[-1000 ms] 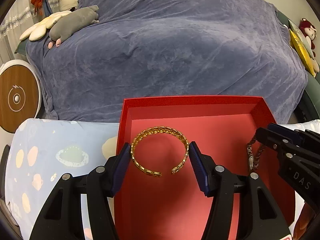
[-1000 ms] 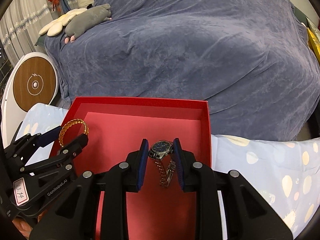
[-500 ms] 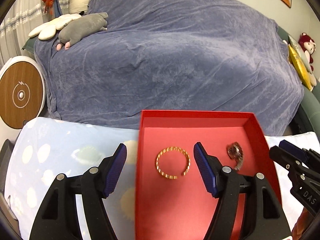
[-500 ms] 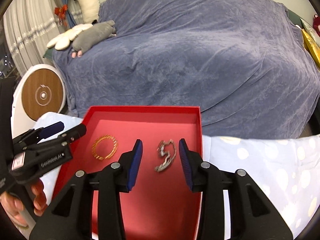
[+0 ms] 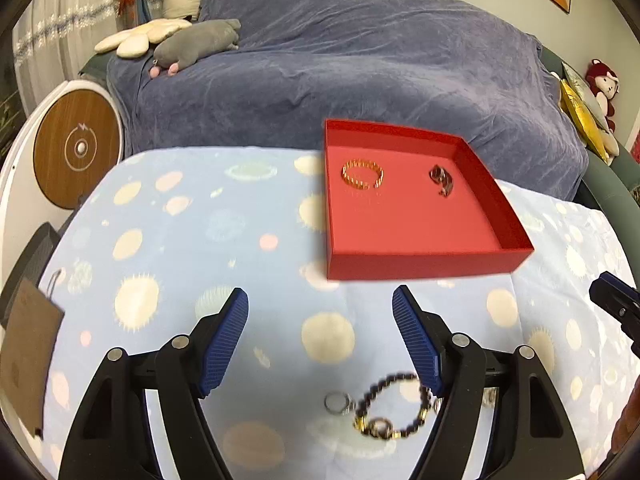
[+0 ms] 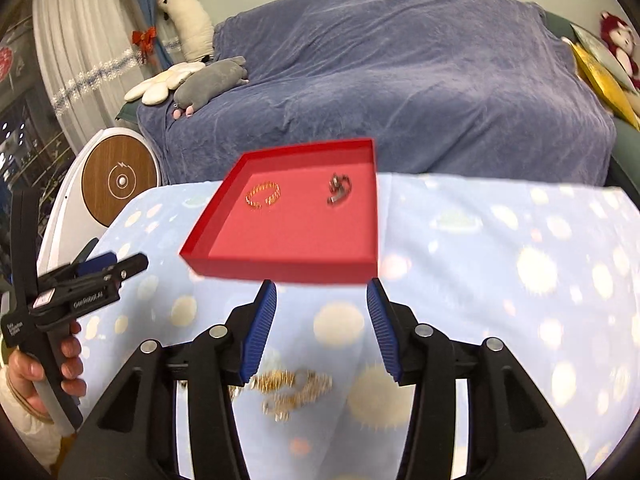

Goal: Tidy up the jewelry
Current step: 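Withdraw both tools from the red box back to the jewelry, then grasp the pearl bracelet with the right tool while the left tool approaches the beaded bracelet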

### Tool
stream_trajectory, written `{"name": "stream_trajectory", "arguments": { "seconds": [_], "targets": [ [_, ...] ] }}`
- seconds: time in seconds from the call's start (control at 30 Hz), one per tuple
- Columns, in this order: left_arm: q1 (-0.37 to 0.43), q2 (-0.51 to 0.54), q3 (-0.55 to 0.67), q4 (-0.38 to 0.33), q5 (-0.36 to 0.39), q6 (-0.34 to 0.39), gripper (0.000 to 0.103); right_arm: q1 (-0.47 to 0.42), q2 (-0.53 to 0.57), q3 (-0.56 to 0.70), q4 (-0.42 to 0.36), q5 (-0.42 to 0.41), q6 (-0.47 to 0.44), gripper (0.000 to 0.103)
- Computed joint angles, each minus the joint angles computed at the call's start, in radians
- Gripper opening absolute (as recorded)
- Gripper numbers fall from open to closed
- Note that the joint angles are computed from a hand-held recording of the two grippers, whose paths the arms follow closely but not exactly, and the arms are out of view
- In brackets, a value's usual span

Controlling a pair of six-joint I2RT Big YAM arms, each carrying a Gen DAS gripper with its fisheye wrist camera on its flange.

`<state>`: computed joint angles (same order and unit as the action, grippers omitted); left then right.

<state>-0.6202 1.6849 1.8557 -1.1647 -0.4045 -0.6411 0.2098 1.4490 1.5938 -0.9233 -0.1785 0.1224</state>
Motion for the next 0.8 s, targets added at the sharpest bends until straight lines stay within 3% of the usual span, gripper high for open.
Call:
{"name": "stream_trajectory", "arguments": {
  "seconds": [0.23,0.47,0.8],
  "targets": [
    [-0.057,-0.083,-0.191,0.038,-0.022,-0.098,0.072,0.016,-0.053,-0.148,-0.017,-0.019,0.076,0.045],
    [-0.070,-0.070,-0.219,0.070,-0.009,-0.064,0.072,0.086,-0.023,-0.179,0.004,0.010,0.071,0.044],
    [-0.060,-0.068,-0.225,0.077,0.011,-0.066,0.072,0.081,0.014,-0.177,0.024,0.012,0.133,0.035]
  ]
}}
